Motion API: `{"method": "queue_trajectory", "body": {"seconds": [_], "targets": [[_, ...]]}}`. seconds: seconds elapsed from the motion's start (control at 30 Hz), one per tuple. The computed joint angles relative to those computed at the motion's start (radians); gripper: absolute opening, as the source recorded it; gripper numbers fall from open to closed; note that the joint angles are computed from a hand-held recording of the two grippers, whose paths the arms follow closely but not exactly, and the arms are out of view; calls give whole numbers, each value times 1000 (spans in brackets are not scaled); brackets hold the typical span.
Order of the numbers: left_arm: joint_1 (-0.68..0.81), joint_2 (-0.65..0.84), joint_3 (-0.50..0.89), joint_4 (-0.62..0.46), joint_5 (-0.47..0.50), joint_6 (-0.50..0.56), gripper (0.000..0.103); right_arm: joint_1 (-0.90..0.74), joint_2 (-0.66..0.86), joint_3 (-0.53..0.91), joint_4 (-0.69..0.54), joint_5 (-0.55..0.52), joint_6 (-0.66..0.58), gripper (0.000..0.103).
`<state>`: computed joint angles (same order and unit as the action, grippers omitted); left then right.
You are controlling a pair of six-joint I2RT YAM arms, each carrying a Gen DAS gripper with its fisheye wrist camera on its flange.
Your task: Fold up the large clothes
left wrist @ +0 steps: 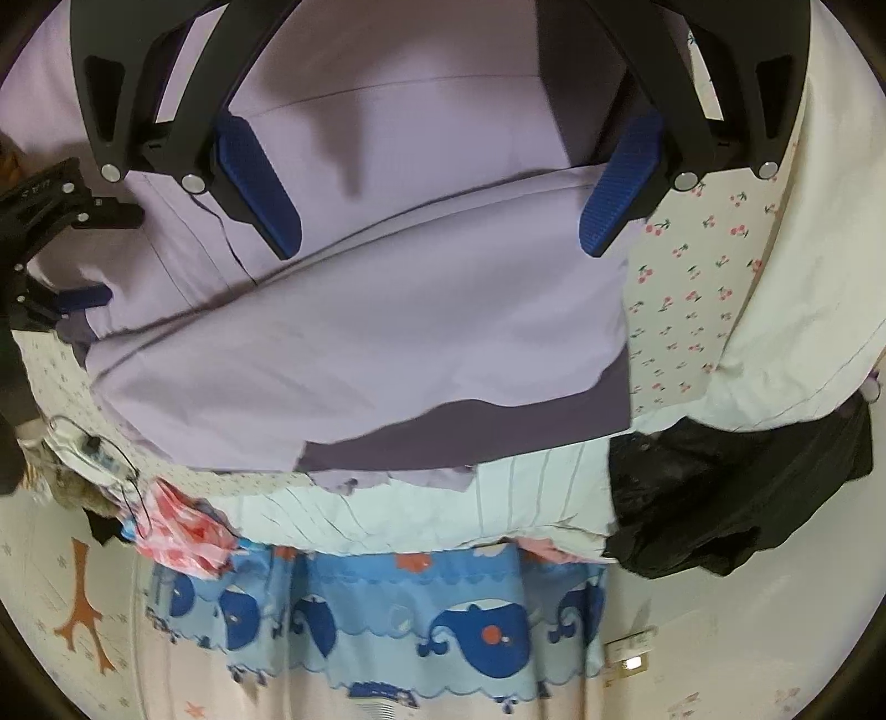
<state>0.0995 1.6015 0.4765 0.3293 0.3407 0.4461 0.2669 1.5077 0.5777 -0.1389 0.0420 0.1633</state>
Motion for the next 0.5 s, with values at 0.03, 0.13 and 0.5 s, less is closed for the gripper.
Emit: {"method": "queue_trajectory", "body": {"seconds": [0.03,0.13,0.5], "targets": [[-8,-1,-5,2,-4,4,97,-13,-3,16,-19,-16,-7,97],[-18,-1,-10,6,-4,10,97,-25,-42,12,-53,-23,-15,97],[-43,10,-18,20,-28,23,97,-48,-36,15,-41,-19,-43,97]]}}
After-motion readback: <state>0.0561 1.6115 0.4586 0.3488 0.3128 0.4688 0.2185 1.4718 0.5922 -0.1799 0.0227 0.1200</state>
